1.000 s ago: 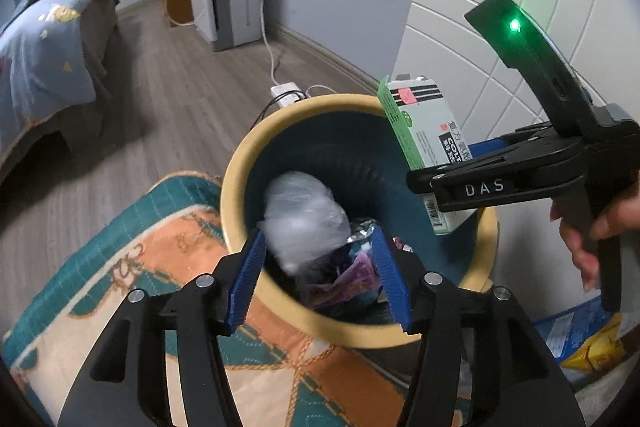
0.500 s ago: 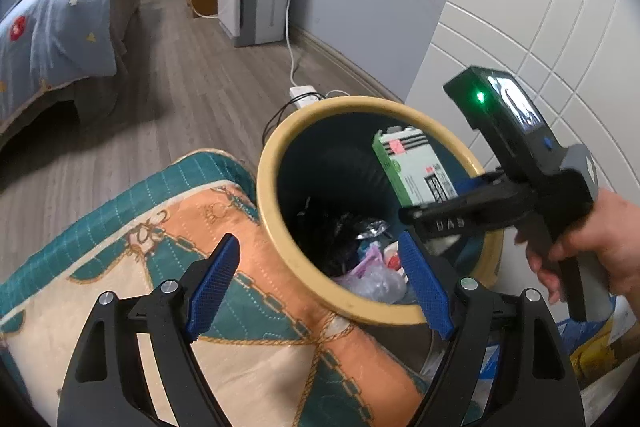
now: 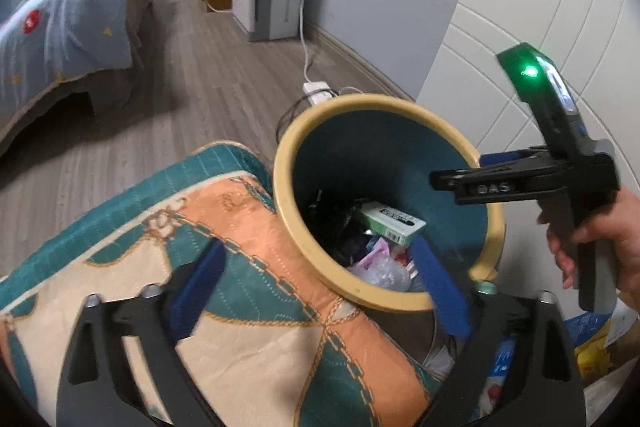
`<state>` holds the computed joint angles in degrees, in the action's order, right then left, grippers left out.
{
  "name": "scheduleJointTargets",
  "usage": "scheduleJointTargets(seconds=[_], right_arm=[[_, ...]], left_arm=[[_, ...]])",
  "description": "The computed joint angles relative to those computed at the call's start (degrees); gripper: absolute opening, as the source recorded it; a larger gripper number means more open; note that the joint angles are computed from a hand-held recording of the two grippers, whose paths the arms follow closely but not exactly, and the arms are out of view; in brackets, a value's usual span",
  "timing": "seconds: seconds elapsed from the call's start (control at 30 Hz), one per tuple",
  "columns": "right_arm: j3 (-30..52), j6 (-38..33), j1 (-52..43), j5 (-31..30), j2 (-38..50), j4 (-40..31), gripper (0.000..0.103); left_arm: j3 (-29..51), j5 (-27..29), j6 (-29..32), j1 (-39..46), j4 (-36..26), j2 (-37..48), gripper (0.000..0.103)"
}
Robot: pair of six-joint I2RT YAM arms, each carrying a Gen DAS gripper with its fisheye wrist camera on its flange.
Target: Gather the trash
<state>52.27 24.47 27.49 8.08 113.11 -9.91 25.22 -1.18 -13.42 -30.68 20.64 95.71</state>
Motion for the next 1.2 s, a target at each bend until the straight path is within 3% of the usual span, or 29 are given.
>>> scheduleJointTargets(seconds=[0.13,0.23,0.37,0.53,0.63,0.7,0.87,1.2], right_arm=[[-4.95,4.13,1.35,-1.22,-10.24,-3.63,0.087],[-10.86,9.18,4.18,-1.41,-21.51,-4.95,0.098],[-15.51,12.9,12.96,8.4,-35.52,-12.3,0.097],[-16.77,19.29,22.93,19.51,-45.11,-22.28,0.097],[-16.97,22.53,25.52,21.99,-47.83,-25.82,0.097],[-16.4,24.81,26.51,24.39,-48.23,-28.43,0.097],[-19.14,26.45,24.54,22.39,-52.47,-27.03,0.097],[-16.41,27.18,29.93,27.24,-50.21,-28.39,0.097]], left_arm=[[-2.76,-3.62,-0.9,-2.13,-7.43,-11.78,0.098],[-2.87,-7.53,-2.82,-4.41,-16.29,-20.13,0.098],[-2.01,-13.93,-7.24,-9.56,-27.2,-29.12,0.098],[-0.69,-17.89,-15.6,-15.8,-37.85,-37.46,0.098],[0.09,-20.5,-19.0,-20.6,-42.48,-40.07,0.098],[0.25,-23.4,-20.79,-23.71,-44.28,-41.3,0.098],[0.36,-27.85,-22.36,-26.33,-45.17,-39.74,0.098],[-2.16,-26.12,-20.21,-24.48,-44.2,-42.16,0.098]])
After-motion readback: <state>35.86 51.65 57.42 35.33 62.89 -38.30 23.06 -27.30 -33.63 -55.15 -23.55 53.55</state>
